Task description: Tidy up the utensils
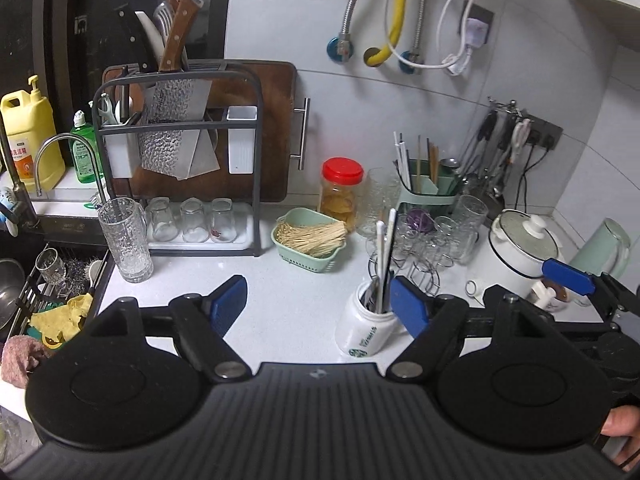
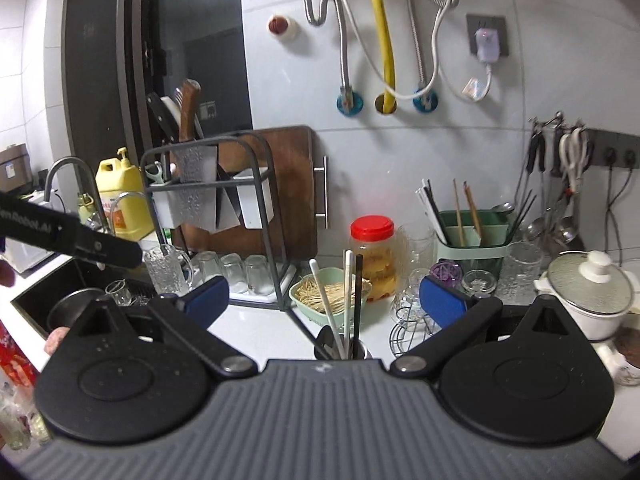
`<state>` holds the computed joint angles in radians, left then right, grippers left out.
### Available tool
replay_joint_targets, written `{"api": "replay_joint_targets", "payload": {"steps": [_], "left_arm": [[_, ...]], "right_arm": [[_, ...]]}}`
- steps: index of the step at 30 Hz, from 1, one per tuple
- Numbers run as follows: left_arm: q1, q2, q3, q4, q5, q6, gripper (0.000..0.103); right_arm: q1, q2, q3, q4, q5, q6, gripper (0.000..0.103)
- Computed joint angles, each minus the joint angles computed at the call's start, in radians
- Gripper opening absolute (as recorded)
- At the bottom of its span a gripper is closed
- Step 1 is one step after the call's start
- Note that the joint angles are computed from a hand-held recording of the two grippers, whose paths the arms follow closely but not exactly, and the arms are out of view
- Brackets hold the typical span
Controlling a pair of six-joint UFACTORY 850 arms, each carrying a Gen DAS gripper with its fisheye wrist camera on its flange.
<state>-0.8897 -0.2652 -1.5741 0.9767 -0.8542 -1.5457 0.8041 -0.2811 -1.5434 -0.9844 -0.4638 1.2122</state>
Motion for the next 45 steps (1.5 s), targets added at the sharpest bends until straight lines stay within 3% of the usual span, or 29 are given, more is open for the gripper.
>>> {"api": "replay_joint_targets", "payload": {"steps": [16, 26, 35, 45], "left_arm": [[-0.173, 0.139, 0.232, 0.137, -0.078, -0.220, 0.082], [-0.194, 0.166, 0.283, 0.100, -0.108, -0.220, 0.082], [-0.202, 0.161, 0.287, 0.077, -0.080, -0.242, 0.082], [-0.216, 0.166, 0.304, 0.071, -0.091, -0.270, 0.082]], "right_arm": [[0.158, 0.142, 0.181, -0.200, -0.179, 0.317, 0.103], [0.195, 0.173, 0.235, -0.189, -0.254, 0.373, 0.103], [0.225, 0.193, 0.260, -0.189, -0.316, 0.406, 0.103], [0.225, 0.200, 0.271, -0.156, -0.307, 0.391, 0.103]]}}
